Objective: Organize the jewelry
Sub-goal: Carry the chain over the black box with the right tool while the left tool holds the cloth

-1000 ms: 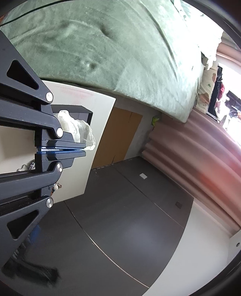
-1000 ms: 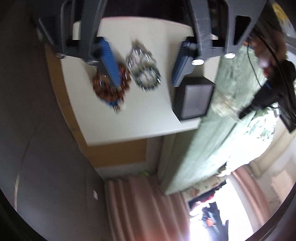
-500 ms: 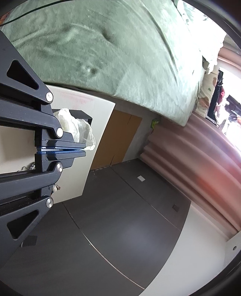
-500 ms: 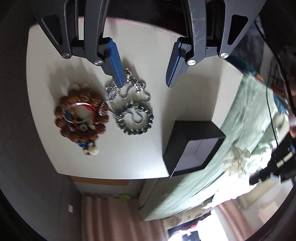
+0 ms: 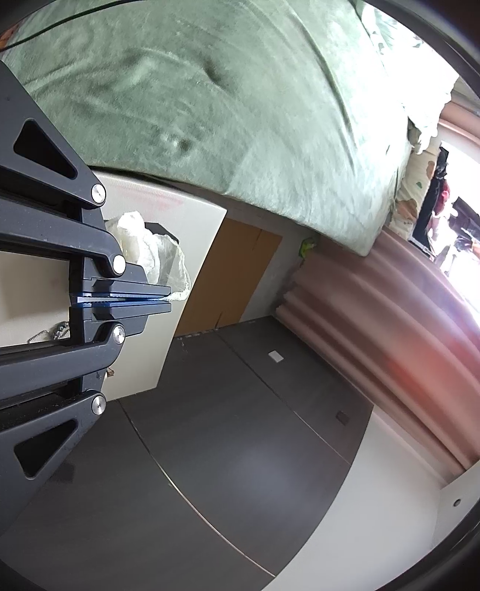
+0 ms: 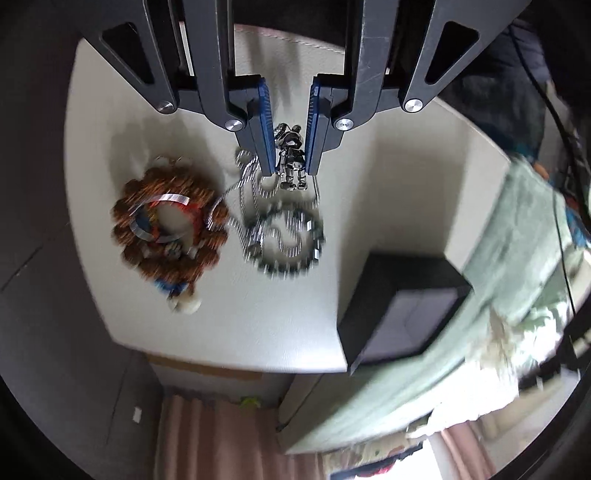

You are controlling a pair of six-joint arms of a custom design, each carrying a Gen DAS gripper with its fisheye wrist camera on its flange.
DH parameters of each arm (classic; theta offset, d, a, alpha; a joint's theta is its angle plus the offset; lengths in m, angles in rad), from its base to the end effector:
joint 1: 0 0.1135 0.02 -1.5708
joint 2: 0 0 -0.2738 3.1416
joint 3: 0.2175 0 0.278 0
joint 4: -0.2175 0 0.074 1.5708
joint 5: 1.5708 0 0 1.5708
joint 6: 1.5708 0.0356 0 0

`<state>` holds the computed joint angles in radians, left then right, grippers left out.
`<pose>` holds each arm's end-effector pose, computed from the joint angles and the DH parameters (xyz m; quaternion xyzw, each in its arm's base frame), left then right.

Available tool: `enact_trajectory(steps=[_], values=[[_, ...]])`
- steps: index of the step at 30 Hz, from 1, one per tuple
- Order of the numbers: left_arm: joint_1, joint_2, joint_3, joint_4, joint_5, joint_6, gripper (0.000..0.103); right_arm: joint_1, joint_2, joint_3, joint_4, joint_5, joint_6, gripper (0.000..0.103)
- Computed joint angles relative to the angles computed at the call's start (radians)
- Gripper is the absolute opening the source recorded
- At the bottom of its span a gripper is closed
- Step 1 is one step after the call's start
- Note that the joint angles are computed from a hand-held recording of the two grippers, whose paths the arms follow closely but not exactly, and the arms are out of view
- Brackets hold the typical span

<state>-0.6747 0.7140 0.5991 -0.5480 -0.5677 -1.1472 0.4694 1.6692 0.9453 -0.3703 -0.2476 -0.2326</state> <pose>0.1460 -0.0922 0.2573 -0.3213 0.8101 -0.1783 0.4569 0.2991 0.1615 0.1547 -0.3589 0.8955 0.1468 0.2184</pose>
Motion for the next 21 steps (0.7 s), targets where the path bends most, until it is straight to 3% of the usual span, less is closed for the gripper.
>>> enact_trajectory(steps=[11, 21], values=[[0.038, -0.051, -0.027, 0.031, 0.045, 0.011, 0.0, 0.001, -0.262, 0.216, -0.171, -0.038, 0.108, 0.014], [0.1, -0.056, -0.042, 0.082, 0.106, 0.05, 0.0, 0.095, -0.282, 0.486, -0.263, 0.059, 0.157, 0.014]])
